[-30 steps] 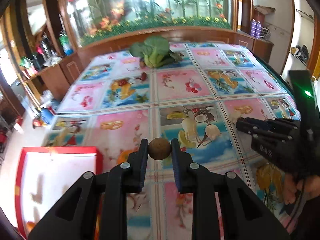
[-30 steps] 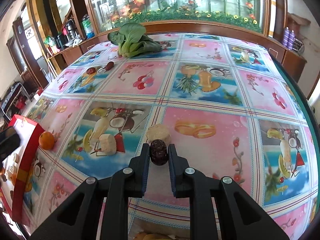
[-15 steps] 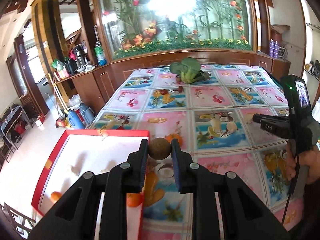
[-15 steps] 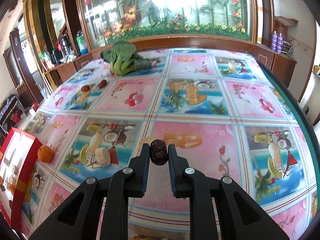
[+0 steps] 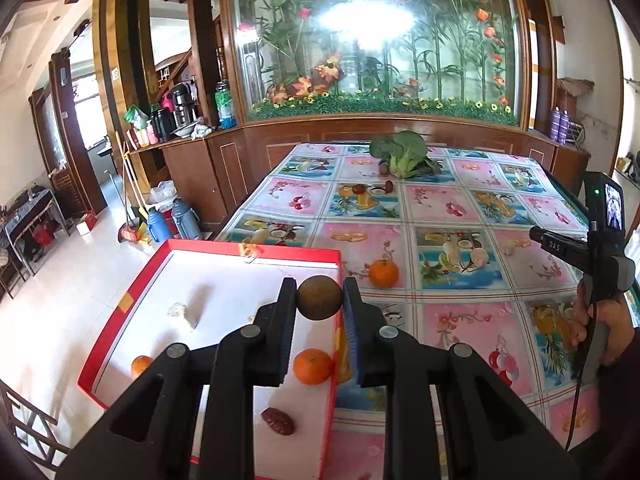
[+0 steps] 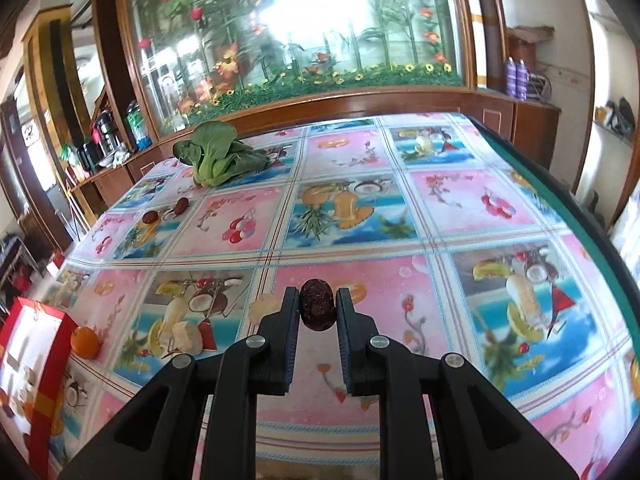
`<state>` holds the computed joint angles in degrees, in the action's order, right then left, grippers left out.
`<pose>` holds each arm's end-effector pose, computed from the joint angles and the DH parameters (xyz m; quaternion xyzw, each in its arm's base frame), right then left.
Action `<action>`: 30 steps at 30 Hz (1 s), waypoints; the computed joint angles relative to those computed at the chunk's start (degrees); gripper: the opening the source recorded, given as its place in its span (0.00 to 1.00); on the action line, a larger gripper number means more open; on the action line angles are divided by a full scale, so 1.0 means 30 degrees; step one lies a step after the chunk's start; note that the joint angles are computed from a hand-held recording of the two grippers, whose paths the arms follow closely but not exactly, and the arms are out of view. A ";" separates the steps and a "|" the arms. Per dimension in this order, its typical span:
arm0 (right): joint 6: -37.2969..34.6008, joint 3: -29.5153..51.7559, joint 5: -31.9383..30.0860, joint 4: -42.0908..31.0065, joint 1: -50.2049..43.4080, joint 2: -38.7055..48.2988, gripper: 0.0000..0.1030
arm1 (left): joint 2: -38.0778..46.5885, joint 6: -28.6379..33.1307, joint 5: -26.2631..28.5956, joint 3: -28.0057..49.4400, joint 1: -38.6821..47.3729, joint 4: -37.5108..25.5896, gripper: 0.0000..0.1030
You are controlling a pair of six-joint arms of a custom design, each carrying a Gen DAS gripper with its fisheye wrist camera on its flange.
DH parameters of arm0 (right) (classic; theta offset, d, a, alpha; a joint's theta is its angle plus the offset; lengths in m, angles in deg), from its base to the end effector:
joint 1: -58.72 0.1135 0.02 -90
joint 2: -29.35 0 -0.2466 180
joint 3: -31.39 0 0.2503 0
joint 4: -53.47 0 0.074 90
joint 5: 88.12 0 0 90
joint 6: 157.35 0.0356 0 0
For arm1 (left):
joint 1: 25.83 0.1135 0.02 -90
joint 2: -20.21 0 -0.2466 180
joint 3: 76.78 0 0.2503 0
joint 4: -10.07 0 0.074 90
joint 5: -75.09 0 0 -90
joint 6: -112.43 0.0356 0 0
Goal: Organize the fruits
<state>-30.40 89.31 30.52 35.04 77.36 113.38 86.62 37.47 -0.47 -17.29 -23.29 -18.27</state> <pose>0.2841 0.0778 0.1748 0.2365 0.8671 -0.0272 0.4376 0.2585 0.0026 0.2467 0.1533 0.8695 -0.0406 0.4678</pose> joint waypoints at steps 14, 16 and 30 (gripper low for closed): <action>0.1562 0.0558 0.2467 0.0575 0.3942 0.0248 0.16 | 0.0746 0.0937 0.2889 -0.0014 0.4022 -0.0217 0.24; 0.1497 0.0820 0.2743 0.0869 0.4518 0.0513 0.16 | 0.0935 0.0995 0.3042 -0.0008 0.4310 -0.0175 0.24; -0.0246 0.7492 0.0083 0.2561 0.7620 0.6782 0.16 | 0.2663 0.1311 0.3479 0.0620 0.6082 0.0190 0.24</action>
<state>-31.14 111.78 30.77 42.72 100.22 133.73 94.61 41.41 9.97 -15.43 -5.05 -17.70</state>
